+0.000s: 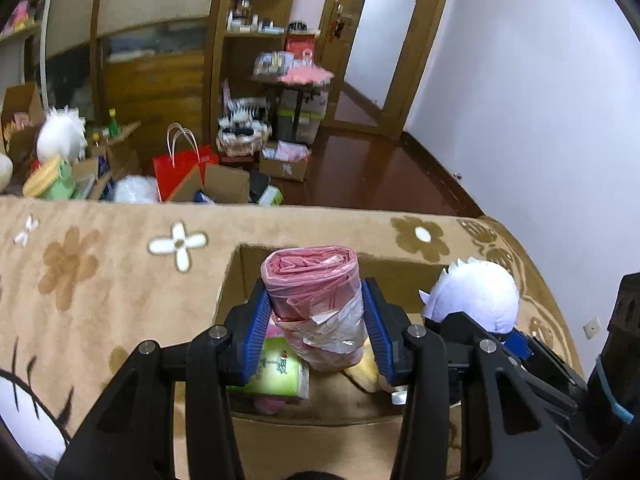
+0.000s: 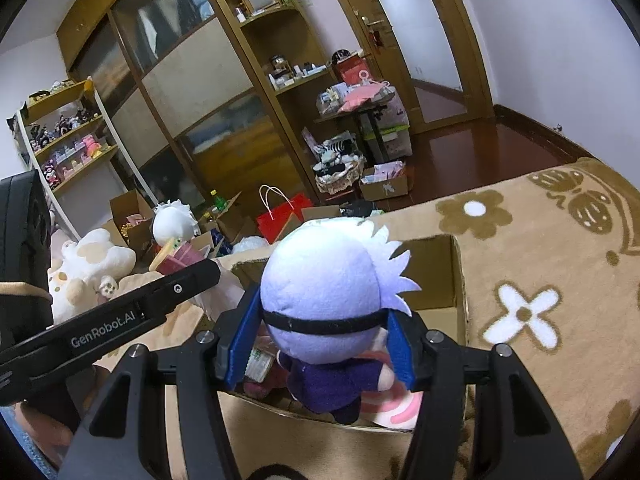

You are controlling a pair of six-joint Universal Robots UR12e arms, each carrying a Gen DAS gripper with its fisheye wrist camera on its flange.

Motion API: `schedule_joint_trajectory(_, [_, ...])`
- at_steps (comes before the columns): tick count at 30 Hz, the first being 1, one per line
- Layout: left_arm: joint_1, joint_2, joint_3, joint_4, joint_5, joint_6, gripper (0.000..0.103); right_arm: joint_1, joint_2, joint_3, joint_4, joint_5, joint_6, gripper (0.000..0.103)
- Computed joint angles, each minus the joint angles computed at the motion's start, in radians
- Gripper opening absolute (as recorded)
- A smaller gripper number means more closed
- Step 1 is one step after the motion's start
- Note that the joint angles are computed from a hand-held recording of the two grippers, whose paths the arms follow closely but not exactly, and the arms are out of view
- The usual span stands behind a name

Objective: Organize soft objects
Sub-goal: 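Open both tools to drop the pink bag and the doll into the box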

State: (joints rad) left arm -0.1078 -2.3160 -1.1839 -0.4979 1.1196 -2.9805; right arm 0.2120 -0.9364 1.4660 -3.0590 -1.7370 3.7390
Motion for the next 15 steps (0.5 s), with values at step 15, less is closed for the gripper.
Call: schedule_joint_trajectory(15, [-0.018, -0.017, 0.057, -0.189, 0.075, 0.107, 0.055, 0.003, -0.002, 0.005, 0.002, -0.033, 0.016, 0.072])
